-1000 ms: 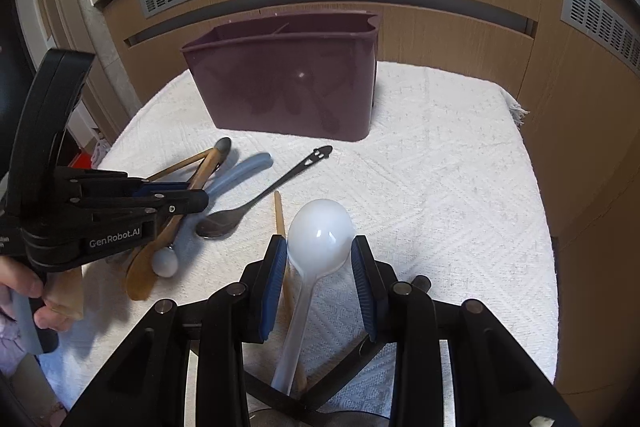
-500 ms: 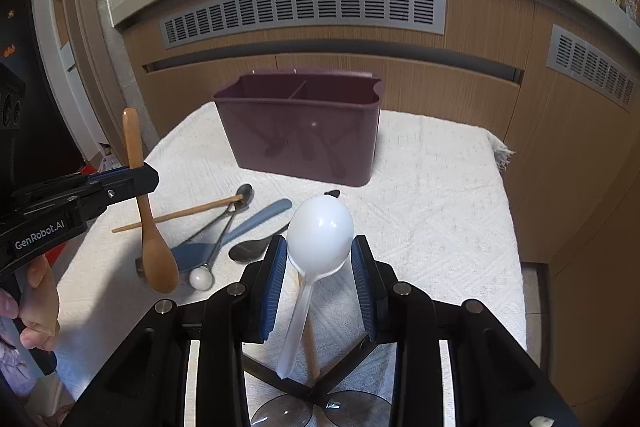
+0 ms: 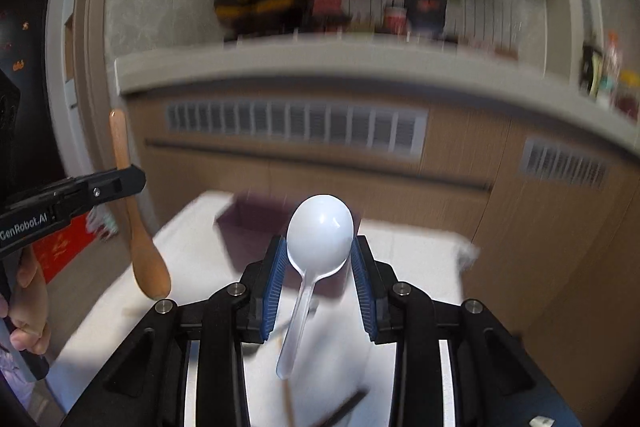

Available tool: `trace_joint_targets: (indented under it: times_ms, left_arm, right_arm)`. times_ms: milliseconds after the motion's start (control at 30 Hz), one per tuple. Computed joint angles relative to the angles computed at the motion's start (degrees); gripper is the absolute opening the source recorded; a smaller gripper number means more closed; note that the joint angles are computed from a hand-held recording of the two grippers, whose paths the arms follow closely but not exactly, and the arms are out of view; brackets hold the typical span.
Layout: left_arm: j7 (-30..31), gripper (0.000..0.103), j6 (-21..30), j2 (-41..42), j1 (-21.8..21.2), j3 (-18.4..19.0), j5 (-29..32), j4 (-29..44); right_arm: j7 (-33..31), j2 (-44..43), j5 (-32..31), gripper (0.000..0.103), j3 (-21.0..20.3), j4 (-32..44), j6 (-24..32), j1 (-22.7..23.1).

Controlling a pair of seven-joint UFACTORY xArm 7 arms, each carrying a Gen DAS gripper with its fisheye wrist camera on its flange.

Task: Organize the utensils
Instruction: 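Carry both spoons into the maroon caddy and open both tools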

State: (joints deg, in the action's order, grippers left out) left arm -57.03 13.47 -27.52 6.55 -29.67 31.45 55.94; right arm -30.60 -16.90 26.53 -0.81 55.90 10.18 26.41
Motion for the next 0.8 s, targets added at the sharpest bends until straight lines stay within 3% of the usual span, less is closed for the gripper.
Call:
trace_joint_targets:
  times_ms: [133,233,300,367,500,667,767,800]
  left_arm:
    - [-2.0,0.006,-2.7,6.9,6.1,-2.2,5.4,6.8]
    - [-9.8,0.006,-4.0,11.4,13.1,-6.4,14.7,10.5]
    - [-14.4,0.006,-3.3,15.6,15.9,-8.9,20.8,13.1]
    - [-15.4,0.006,-2.8,19.8,15.3,-8.8,22.9,14.8]
    - [-17.2,0.006,-1.6,25.9,13.0,-7.3,26.8,16.4]
    - [-15.1,0.009,-1.5,30.3,9.5,-4.4,24.3,15.7]
    - [-13.3,0.025,-0.5,30.8,7.2,-2.8,22.7,14.3]
    - [-14.3,0.035,0.2,30.5,6.4,-2.1,23.3,13.7]
  right_arm:
    - [-0.1,7.5,-0.1,0.03,0.5,10.8,-3.4,-0.4]
    - [-2.0,13.7,3.0,0.03,1.6,16.8,-4.9,-1.0]
    - [0.5,17.5,-0.1,0.03,3.2,19.3,-7.1,-2.5]
    - [5.9,21.2,-6.3,0.03,3.5,21.8,-7.6,-3.1]
    - [9.8,27.4,-10.3,0.03,5.2,26.5,-5.1,-4.8]
    - [14.4,32.0,-15.7,0.031,6.8,28.1,-3.4,-6.4]
    - [16.1,33.0,-18.6,0.037,8.3,27.9,-0.9,-7.9]
    - [15.0,33.2,-18.1,0.049,10.0,27.8,0.2,-9.3]
